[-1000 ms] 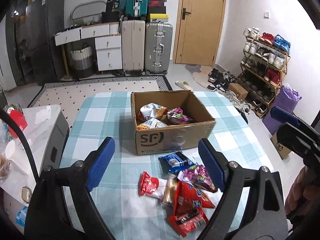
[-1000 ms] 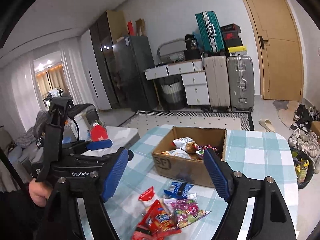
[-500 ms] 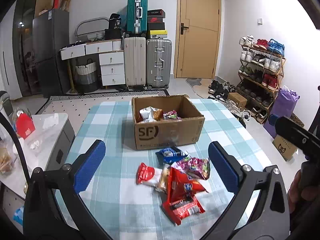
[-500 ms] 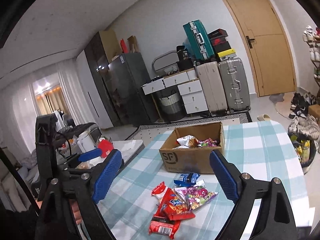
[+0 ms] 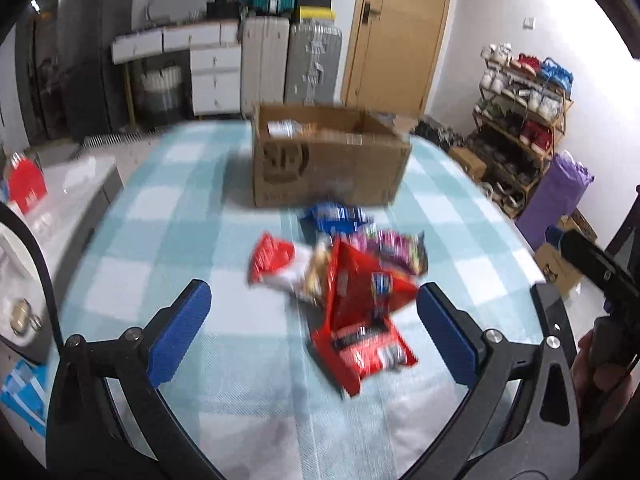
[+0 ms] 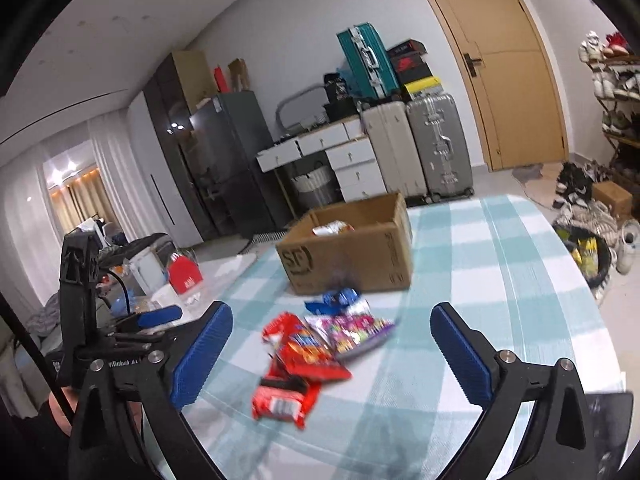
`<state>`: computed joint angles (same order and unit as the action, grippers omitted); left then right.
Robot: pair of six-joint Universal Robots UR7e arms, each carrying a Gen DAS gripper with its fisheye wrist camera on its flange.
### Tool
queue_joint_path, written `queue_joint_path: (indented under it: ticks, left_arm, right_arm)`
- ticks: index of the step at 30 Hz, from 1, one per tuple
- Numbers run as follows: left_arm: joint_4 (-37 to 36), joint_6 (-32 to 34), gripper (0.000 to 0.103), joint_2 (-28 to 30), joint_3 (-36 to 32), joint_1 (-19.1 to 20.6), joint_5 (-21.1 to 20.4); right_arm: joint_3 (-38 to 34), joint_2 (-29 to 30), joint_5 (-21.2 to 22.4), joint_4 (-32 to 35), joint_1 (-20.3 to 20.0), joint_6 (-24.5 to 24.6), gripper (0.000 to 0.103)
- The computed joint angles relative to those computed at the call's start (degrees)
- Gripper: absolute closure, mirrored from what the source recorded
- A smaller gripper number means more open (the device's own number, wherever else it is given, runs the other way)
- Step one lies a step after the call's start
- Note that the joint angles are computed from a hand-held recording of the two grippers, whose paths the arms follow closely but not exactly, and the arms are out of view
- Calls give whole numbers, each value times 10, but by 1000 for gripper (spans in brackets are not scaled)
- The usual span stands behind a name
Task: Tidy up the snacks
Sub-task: 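Move both grippers back down toward the remaining snack pile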
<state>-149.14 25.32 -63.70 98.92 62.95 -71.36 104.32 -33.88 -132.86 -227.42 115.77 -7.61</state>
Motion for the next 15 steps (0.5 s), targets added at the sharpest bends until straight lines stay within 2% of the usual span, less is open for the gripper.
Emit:
queue_joint_path:
  ticks: [3, 9, 15]
  left_arm:
    - [29, -10, 0, 17, -1, 11, 5]
    - [35, -9, 0, 47, -1, 24, 4]
    - [50, -25, 0, 80, -17, 24, 11]
  right_arm:
    - [19, 1, 16, -13, -15, 19, 1]
    - [38, 7, 41, -24, -40, 38, 1]
    - [41, 11, 52, -4, -59, 60, 1]
